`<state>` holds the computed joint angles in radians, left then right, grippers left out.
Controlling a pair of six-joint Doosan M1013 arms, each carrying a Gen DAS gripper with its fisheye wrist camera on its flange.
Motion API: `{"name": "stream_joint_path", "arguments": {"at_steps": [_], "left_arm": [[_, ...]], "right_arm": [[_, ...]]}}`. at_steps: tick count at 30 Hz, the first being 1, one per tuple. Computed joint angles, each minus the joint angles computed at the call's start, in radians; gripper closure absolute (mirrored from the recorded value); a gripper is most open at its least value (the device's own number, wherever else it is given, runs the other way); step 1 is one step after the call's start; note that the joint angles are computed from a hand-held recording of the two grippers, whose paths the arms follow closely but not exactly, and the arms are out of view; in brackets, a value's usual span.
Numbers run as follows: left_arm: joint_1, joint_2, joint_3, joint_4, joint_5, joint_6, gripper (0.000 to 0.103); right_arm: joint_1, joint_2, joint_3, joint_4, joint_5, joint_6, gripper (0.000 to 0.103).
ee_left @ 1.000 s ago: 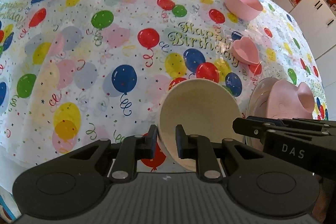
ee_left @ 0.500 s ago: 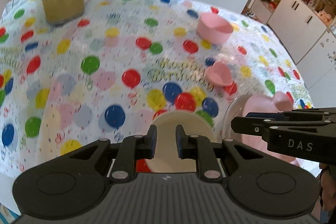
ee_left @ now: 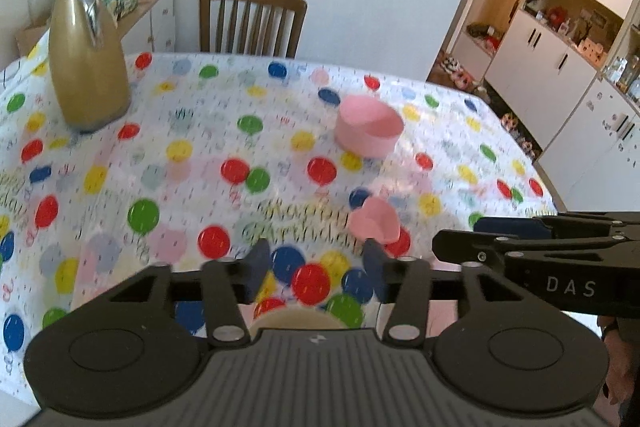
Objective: Organize plates and bowls
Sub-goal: 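Lower the cream bowl onto the pink plate and open both grippers, then move both grippers toward the round pink bowl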
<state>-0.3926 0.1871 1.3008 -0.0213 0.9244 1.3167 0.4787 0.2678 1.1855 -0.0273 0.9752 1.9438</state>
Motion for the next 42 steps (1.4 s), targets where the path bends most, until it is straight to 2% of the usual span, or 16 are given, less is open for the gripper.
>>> {"name": "stream_joint_path", "arguments": {"at_steps": [2, 4, 5, 8, 13, 16, 18, 22, 29, 42], "left_arm": [[-0.005, 0.016, -0.022, -0.001, -0.001, 0.005, 0.050], [-0.010, 0.031, -0.041, 0.005, -0.001, 0.001, 0.050], [-0.012, 0.039, -0.052, 0.007, 0.000, -0.002, 0.050], [-0.018, 0.063, -0.085, 0.016, 0.002, -0.011, 0.049], [-0.027, 0.107, -0.143, 0.050, 0.007, -0.035, 0.042], [-0.027, 0.137, -0.184, 0.053, 0.016, -0.046, 0.042], [-0.028, 0.155, -0.208, 0.067, 0.018, -0.062, 0.035], [-0.026, 0.190, -0.252, 0.078, 0.024, -0.083, 0.029], [-0.026, 0.268, -0.349, 0.096, 0.062, -0.117, 0.026], [-0.022, 0.429, -0.548, 0.129, 0.153, -0.110, 0.026]], "right_arm": [[-0.010, 0.002, -0.006, -0.005, -0.005, 0.000, 0.055], [-0.019, 0.006, -0.015, -0.018, -0.009, 0.004, 0.050], [-0.023, 0.007, -0.018, -0.025, -0.015, 0.010, 0.042], [-0.040, 0.015, -0.029, -0.030, -0.028, 0.001, 0.038], [-0.068, 0.034, -0.052, -0.039, -0.037, -0.006, 0.023], [-0.081, 0.049, -0.071, -0.046, -0.037, -0.016, 0.018], [-0.091, 0.059, -0.083, -0.046, -0.035, -0.027, 0.017], [-0.107, 0.079, -0.103, -0.056, -0.041, -0.025, 0.005], [-0.137, 0.122, -0.146, -0.028, -0.036, -0.069, 0.005], [-0.185, 0.225, -0.243, -0.011, 0.027, -0.066, 0.005]]}}
